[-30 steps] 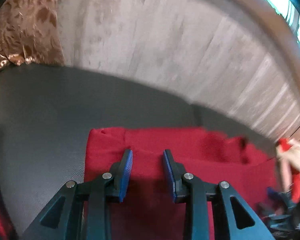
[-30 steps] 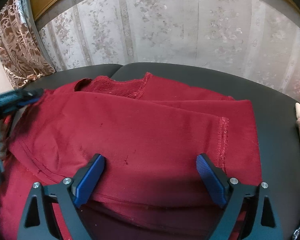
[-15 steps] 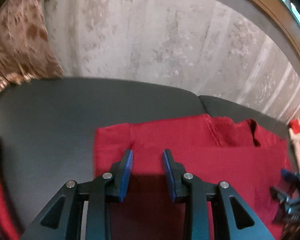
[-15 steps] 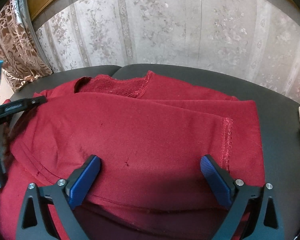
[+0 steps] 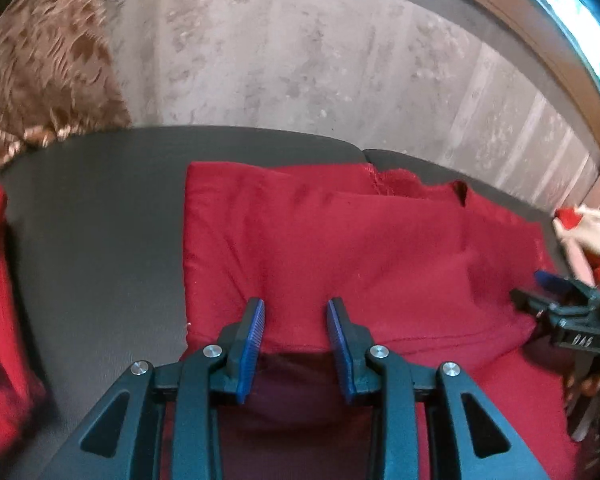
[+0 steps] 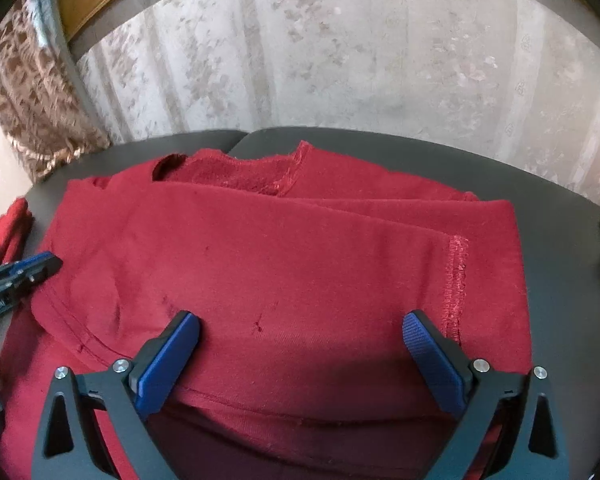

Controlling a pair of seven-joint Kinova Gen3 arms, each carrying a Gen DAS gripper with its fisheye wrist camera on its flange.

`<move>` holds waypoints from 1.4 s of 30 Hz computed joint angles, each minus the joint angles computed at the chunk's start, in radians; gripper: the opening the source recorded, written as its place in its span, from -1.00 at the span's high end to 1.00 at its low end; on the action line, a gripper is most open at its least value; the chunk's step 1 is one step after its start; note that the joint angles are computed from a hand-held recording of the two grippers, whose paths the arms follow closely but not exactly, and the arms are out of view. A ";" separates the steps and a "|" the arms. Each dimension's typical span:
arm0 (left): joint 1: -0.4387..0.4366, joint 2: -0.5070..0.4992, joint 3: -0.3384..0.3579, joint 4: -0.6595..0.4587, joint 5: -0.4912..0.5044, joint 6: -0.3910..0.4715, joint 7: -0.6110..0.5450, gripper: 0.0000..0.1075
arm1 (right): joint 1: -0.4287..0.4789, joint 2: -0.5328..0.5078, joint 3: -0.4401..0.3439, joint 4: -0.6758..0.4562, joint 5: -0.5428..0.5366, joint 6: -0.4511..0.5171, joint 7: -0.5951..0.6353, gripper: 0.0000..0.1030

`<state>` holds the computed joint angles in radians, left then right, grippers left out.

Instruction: Fold clothes

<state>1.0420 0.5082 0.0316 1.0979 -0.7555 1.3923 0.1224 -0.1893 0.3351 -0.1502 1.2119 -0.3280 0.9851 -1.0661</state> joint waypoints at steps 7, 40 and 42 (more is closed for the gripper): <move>0.001 0.005 0.011 -0.038 0.006 0.041 -0.011 0.35 | -0.015 -0.031 0.009 0.039 0.026 -0.018 -0.019 -1.00; -0.015 -0.028 0.007 0.028 -0.018 -0.058 -0.036 0.29 | -0.005 -0.049 0.015 0.064 0.031 -0.047 0.018 -1.00; -0.020 -0.024 0.010 0.011 -0.010 -0.046 -0.047 0.29 | -0.002 -0.046 0.013 0.059 0.026 -0.040 0.019 -1.00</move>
<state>1.0221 0.4846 0.0412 1.1093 -0.7652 1.3467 0.0755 -0.1913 0.2888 -0.1376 1.2706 -0.3017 0.9449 -1.0475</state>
